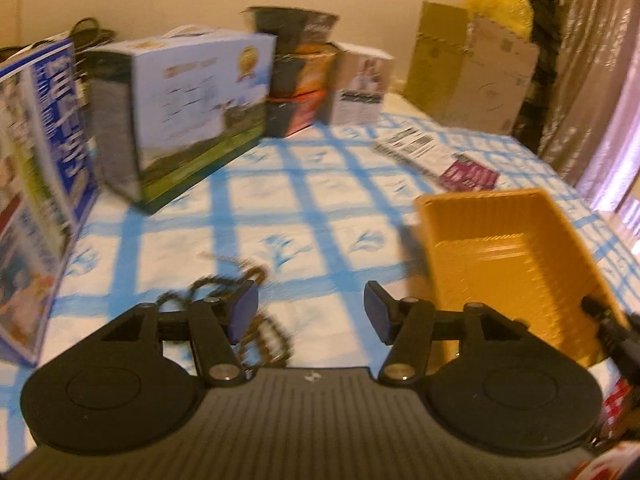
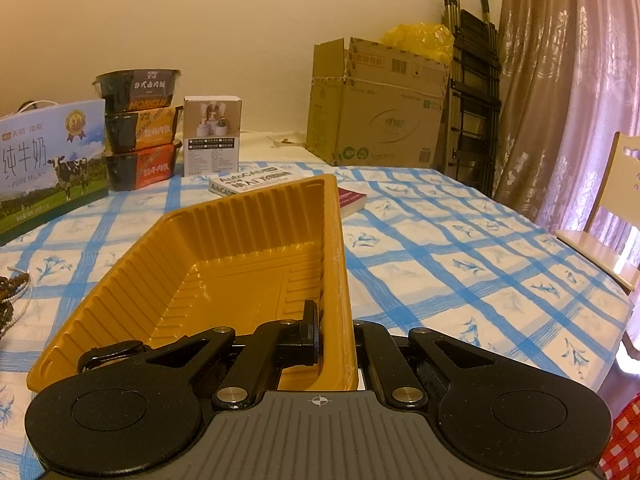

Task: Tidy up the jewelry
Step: 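Return the left tool to the bead pile and grasp a black clip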

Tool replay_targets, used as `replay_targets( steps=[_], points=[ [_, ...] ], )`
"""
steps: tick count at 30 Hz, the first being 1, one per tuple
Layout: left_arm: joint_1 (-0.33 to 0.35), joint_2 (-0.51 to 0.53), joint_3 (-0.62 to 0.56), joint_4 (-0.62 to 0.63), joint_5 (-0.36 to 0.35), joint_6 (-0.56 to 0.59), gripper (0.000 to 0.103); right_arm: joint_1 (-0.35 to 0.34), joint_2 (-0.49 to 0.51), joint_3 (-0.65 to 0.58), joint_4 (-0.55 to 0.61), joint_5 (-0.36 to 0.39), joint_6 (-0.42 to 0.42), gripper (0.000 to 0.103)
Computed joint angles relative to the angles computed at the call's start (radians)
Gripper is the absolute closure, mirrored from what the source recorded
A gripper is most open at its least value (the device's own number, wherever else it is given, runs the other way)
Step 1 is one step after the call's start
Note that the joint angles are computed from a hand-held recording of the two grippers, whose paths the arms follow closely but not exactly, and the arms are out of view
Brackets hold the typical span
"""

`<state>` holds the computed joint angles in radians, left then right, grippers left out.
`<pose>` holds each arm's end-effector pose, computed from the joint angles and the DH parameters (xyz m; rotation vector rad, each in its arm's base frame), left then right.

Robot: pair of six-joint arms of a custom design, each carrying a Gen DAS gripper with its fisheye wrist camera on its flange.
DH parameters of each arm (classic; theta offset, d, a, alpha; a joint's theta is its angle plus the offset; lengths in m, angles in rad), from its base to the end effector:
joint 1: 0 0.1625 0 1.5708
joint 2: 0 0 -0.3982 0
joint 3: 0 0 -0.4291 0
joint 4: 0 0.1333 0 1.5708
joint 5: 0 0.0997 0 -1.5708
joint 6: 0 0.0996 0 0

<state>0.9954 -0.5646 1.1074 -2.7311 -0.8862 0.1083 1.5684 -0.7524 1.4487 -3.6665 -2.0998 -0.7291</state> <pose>-0.2869 -0.8030 0.1487 0.5590 2.4016 -0.9622 0.0813 -0.7218 0.2430 0.2647 -1.8895 1.2821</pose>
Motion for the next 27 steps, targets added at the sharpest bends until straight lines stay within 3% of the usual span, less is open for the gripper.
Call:
replay_targets(
  steps=[7,17,27],
  points=[
    [0.004,-0.084,0.132,0.006,0.058,-0.024,0.049,-0.001,-0.003,0.004,-0.001,0.001,-0.001,0.100],
    [0.001,-0.141,0.243,0.109,0.030,-0.078,0.054,-0.002,-0.005,0.008,-0.003,0.001,0.000,0.100],
    [-0.013,-0.127,0.283,0.060,0.058,0.124,0.060,-0.002,-0.004,0.007,-0.002,0.000,0.002,0.100]
  ],
)
